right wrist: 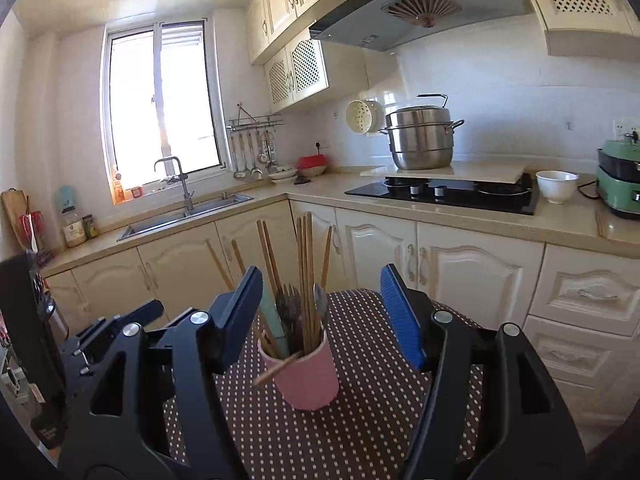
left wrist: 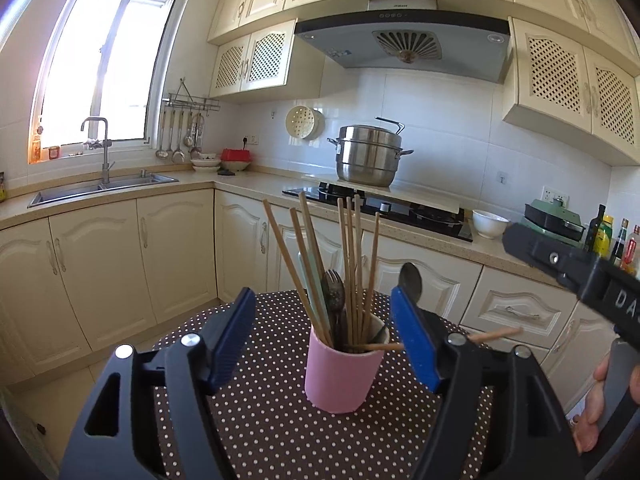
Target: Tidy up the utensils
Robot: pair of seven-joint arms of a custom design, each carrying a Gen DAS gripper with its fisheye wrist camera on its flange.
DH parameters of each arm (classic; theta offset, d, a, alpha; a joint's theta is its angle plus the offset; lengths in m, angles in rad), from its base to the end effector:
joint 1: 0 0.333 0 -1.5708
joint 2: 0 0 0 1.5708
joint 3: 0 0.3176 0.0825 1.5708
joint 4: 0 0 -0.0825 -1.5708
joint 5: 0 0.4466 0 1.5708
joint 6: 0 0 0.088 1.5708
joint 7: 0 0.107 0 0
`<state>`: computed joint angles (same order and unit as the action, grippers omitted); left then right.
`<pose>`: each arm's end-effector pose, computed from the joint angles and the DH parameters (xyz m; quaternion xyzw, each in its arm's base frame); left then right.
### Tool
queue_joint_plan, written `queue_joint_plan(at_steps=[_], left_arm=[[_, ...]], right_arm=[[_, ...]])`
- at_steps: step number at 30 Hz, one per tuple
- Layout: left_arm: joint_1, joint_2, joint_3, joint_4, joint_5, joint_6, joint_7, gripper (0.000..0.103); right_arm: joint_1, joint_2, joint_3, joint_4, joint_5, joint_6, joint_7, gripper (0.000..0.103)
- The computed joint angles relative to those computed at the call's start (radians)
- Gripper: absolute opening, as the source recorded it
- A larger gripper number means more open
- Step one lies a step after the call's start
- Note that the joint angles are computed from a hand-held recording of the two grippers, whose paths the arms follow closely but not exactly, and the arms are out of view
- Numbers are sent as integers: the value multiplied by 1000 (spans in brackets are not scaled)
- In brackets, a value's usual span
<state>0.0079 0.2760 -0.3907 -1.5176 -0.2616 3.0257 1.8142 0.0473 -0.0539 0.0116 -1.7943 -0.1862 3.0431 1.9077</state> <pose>0.7120 -0.2188 0.6539 -0.4797 0.6498 -0.5173 0.2829 0.6437 0.0525 0.7157 -0.5314 0.5910 -0.3875 0.4671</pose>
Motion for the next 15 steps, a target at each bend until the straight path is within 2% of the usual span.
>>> queue_joint_plan(at_steps=[3,5,7,9,12,15], left_arm=[[46,-54,-50,-64,-68,8,79,72],[83,-99,-93,-111,-176,15,182,74],[97,-145,-107,-154,-272,21,259,74],[94,-183,-99,-186,-339,22,309,74],[82,-247,-83,-237,-464,22,407,76],[51,-305,-44,-286,-535,15,465,77]], right_arm=[[-55,-56,44,-58,-210,-13,185,62],[-91,-95,76,-96,-287,-17,260,65],[-124,-133,107,-132,-332,-20,311,66],[-166,-174,147,-166,-379,-32,365,67],[-164,-223,158,-211,-342,-49,343,67],[-201,-272,199,-251,-341,-54,354,71]])
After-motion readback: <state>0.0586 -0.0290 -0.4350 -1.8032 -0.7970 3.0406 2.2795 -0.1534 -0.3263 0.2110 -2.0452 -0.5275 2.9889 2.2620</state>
